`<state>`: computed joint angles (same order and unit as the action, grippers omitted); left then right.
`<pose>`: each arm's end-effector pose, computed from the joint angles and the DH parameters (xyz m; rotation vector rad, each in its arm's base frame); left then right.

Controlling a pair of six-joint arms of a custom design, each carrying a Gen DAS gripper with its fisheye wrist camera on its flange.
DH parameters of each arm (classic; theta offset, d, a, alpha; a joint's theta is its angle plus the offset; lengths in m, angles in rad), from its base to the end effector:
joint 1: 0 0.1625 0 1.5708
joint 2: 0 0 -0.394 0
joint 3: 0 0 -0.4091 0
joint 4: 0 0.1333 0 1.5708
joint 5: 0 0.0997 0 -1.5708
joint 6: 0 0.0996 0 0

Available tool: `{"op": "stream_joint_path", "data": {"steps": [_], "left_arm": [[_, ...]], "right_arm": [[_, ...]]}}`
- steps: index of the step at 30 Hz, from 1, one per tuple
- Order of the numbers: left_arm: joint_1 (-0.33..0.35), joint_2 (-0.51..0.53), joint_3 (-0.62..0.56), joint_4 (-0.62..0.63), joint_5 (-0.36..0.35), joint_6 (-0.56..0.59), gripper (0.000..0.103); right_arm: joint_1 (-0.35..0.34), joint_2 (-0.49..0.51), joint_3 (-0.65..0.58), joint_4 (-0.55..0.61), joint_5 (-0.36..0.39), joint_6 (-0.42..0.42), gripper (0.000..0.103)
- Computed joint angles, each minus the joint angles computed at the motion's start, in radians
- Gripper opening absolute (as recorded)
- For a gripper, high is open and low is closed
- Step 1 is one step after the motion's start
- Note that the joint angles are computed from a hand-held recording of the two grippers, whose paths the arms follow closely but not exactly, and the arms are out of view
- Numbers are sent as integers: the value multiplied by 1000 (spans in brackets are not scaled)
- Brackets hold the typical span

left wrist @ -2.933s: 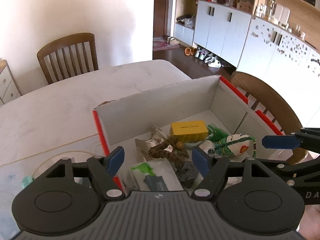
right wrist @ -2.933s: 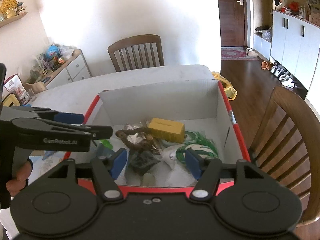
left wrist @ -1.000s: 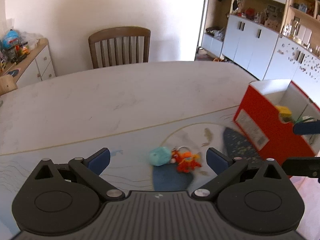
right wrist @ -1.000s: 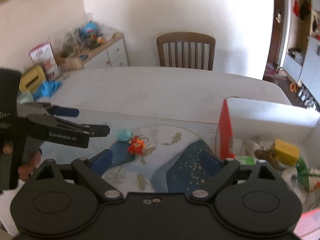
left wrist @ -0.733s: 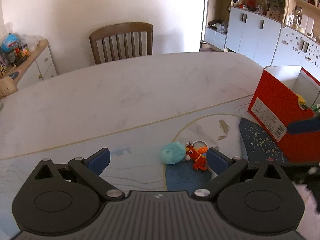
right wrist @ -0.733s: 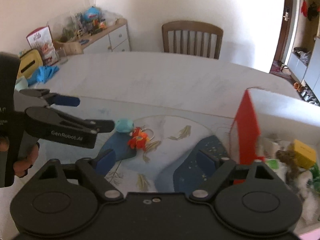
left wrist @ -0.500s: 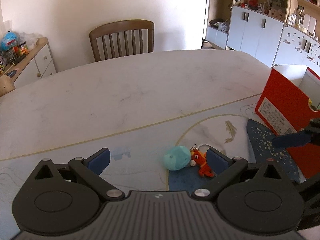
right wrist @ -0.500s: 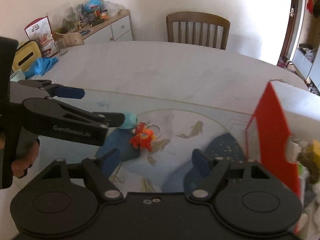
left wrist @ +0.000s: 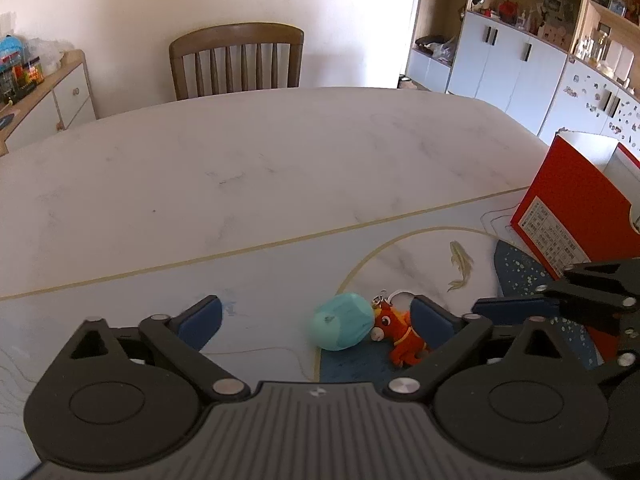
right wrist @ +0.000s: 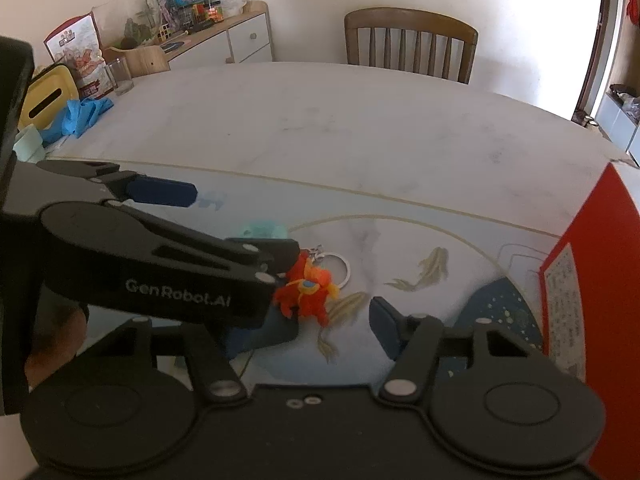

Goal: Organize objects
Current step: 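Grasp the teal plush with the left tool while the right tool grasps the orange dragon keychain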

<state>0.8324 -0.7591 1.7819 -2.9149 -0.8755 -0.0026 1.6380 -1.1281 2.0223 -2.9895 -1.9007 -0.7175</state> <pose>-0.2700 -0.5895 0.0434 0.7668 2.3999 -0.7099 0.1383 -0.5504 0.1679 0.8930 -2.4641 0.5268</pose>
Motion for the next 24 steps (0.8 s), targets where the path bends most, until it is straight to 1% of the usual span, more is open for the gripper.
{"op": "stream_joint_path", "data": {"steps": [2,4,6,7,8,12,13,14,15,18,23,24], "left_arm": [[4,2,-7,15,-9,-1,85],[6,3,-11,23,-13,-6,80],[8,2,-12,24,-21,-11,72],[9,2,-13,29,-24,-16,65],[10,1,-15,34,-28,-19,60],[10,-1,-9,30,-47,-12,55],[10,-1,-7,27,-51,-7,51],[9,0,-5,26,-54,-9,48],[9,0,-7,30,-57,-13,46],[8,3,-8,33,-55,-19,38],[2,3,-4,27,-33,-22,37],[0,2,-3,28,-30,-23,37]], "right_arm": [[-2,9,-9,7,-3,12,59],[-4,16,-14,11,-3,24,56],[-4,21,-17,13,-6,28,56],[-4,23,-17,7,-6,27,56],[-4,24,-17,7,-4,29,55],[-1,32,-22,3,-5,26,49],[0,34,-23,2,-6,26,48],[1,35,-23,0,-8,21,45],[3,37,-22,-7,-12,14,43],[4,37,-22,-8,-16,16,39],[6,35,-25,0,-17,24,36],[5,33,-24,0,-14,24,31]]}}
